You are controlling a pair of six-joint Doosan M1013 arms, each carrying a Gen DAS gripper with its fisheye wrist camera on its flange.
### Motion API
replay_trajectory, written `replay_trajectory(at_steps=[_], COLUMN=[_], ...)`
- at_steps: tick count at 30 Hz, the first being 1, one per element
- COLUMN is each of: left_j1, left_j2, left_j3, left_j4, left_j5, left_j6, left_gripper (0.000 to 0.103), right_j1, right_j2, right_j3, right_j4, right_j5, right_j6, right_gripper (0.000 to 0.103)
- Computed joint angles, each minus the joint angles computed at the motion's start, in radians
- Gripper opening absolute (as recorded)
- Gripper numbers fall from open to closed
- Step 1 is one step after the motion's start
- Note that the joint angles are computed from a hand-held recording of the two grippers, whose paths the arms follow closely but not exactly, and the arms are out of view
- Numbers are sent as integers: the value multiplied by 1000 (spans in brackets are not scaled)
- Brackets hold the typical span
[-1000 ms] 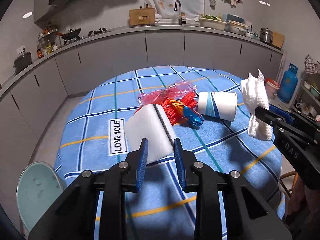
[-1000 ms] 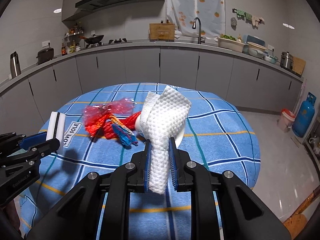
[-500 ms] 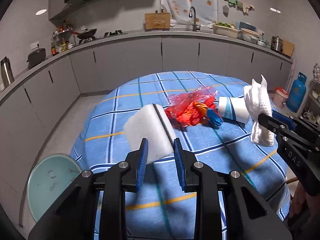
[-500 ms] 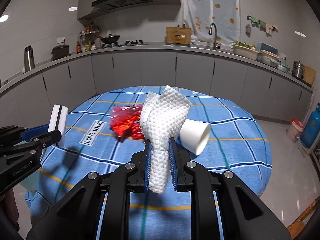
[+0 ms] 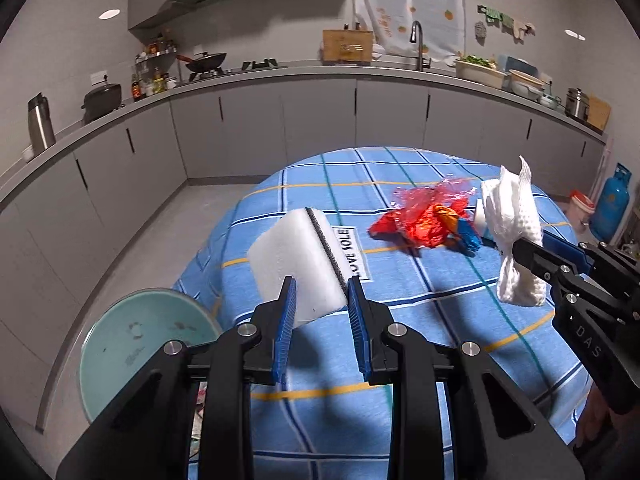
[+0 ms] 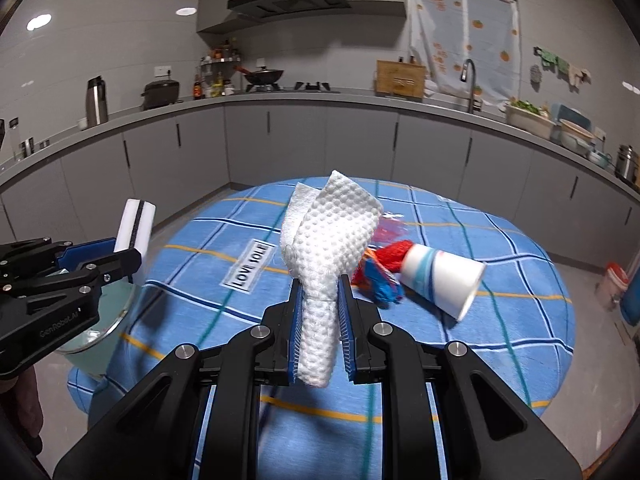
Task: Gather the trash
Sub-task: 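Carry the white sponge and white cloth over the teal bucket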
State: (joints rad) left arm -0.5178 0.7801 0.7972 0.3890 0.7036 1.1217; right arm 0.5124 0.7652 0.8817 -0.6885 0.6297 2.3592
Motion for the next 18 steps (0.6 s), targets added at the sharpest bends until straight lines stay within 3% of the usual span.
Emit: replay_trajectory(at_steps=[18], left_j1=[38], left_j2=[-66], left_j3=[117], left_j4=[129], left_j5=[-6], left_j6=[-190], left_gripper=[27], right_j1=[30], right_j2=[65], right_j3=[-130], right_j4=[172], right_j5=[-25], right_j6=[-234], right_gripper=[18])
